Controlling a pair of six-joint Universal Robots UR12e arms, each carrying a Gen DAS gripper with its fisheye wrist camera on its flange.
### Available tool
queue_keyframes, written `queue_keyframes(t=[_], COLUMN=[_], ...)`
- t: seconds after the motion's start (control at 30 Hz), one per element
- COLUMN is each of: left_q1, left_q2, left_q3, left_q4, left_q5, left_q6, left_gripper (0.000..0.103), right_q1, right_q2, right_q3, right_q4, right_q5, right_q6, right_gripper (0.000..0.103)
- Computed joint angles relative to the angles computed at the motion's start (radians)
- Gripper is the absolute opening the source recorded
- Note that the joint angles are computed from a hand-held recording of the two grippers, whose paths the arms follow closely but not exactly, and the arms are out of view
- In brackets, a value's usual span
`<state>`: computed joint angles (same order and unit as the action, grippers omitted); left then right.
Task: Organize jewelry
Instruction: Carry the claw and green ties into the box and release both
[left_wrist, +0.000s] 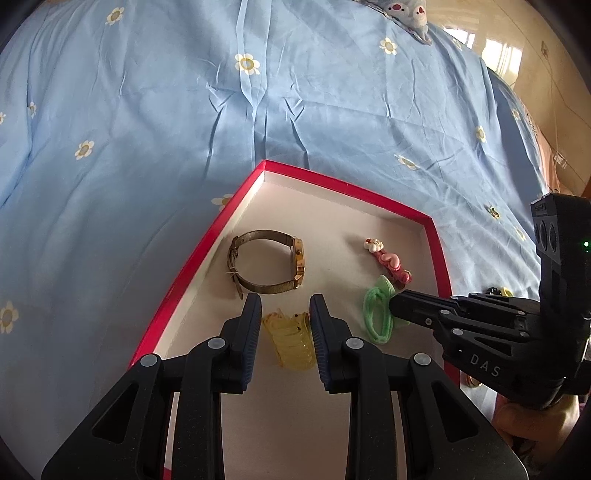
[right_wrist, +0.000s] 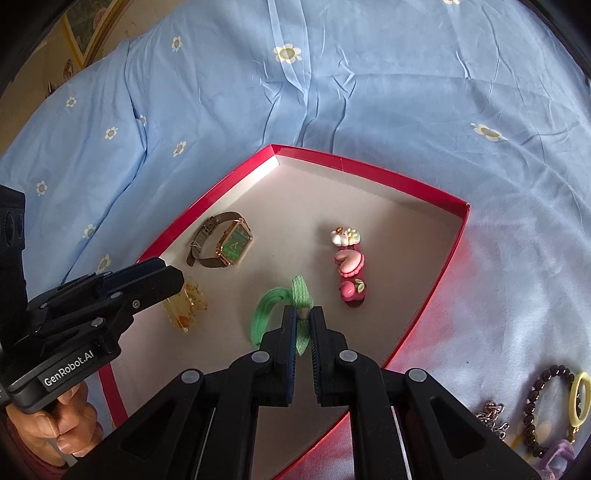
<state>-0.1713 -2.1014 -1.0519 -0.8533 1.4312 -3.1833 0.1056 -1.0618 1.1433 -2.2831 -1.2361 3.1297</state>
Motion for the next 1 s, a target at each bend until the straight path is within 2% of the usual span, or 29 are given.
queue_keyframes(t=[0.53,0.63,0.77,1.0], left_q1=[-0.003,-0.003,-0.005,-0.005], left_q2=[0.003,0.003,0.006,0.011], left_q3=[-0.005,-0.004,-0.006,-0.013], left_q4=[-0.038,-0.041,-0.034,-0.035], left_q5=[-0.008,-0.006,0.003,0.007], left_q6=[-0.004,-0.005,-0.003,-0.004], left_gripper=[0.026,0.032,0.039,0.046], right_q1=[-0.004,-0.004,-0.006,-0.015], right_q2=[-0.003,-0.004,-0.011,-0.036], right_q3=[0.002,0.001,0.012,0.045], right_q4=[0.004,0.005,-0.008,-0.044], right_q5=[0.019,0.022,0.028,0.031], right_q6=[0.010,0.014,0.021,0.043], right_gripper=[0.012,0.017,0.033,0.034])
